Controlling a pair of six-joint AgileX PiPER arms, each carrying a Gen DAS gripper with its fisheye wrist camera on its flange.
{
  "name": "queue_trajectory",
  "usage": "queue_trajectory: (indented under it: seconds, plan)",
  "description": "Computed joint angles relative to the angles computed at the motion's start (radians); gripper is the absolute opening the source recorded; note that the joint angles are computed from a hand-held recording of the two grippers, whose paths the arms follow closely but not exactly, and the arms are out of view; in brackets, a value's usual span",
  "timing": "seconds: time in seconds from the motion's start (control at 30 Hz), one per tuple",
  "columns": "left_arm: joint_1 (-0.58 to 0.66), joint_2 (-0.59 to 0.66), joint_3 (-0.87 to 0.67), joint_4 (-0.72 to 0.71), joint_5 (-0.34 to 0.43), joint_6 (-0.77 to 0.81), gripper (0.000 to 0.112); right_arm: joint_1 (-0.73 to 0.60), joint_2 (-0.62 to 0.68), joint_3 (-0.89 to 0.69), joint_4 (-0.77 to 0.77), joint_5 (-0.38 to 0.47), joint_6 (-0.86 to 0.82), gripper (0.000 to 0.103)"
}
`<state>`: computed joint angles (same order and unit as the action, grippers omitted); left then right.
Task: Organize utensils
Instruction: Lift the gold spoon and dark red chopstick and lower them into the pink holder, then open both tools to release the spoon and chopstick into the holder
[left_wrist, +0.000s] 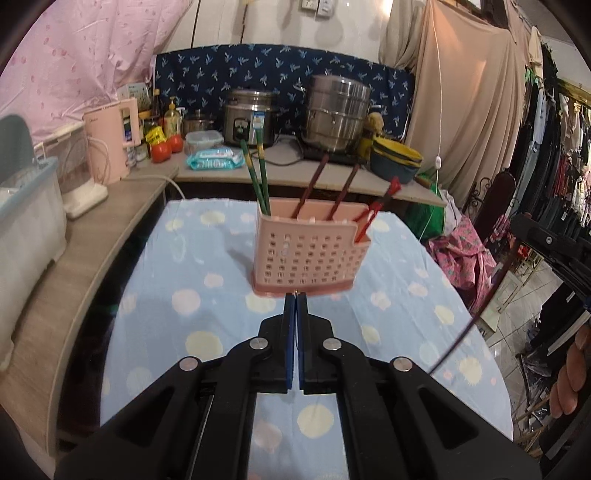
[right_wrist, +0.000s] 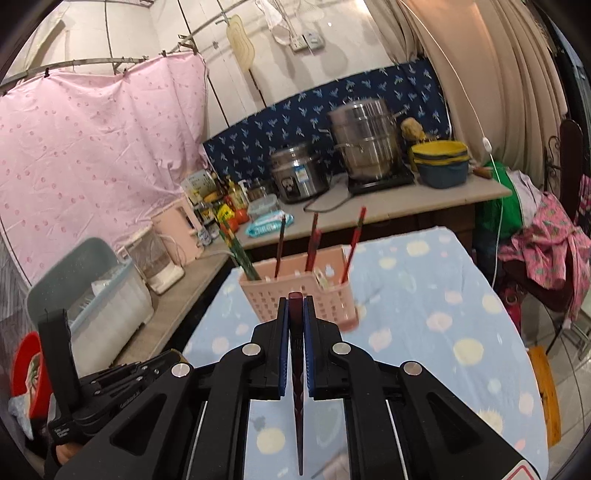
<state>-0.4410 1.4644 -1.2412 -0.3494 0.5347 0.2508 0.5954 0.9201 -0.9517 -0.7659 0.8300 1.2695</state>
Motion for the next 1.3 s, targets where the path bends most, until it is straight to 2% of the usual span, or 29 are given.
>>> queue_trajectory:
  seconds: [0.2, 0.3, 0.47, 0.67, 0.8, 1.03, 1.3]
  plan:
    - [0.016, 0.105, -0.21, 0.007, 0.041, -0.015, 0.001, -0.215, 0.119, -0.138, 0.117, -0.167, -0.185, 0.007]
    - [0.021, 0.155, -0.314, 0.013, 0.055, -0.022, 0.001, -0.3, 0.184, -0.22, 0.199, -0.221, -0.282, 0.007]
    - [0.02, 0.266, -0.519, 0.052, 0.09, -0.076, 0.001, -0.373, 0.284, -0.356, 0.251, -0.257, -0.362, 0.007]
    - [0.011, 0.43, -0.78, 0.111, 0.17, -0.137, 0.001, -0.448, 0.411, -0.508, 0.3, -0.297, -0.428, 0.007]
    - [0.007, 0.516, -0.903, 0.138, 0.222, -0.158, 0.001, -0.494, 0.491, -0.573, 0.355, -0.32, -0.477, 0.007]
    - [0.004, 0.611, -0.995, 0.163, 0.266, -0.179, 0.001, -0.535, 0.586, -0.595, 0.427, -0.334, -0.536, 0.007]
    - [0.002, 0.686, -1.046, 0.177, 0.298, -0.2, 0.001, -0.53, 0.634, -0.561, 0.45, -0.351, -0.543, 0.007]
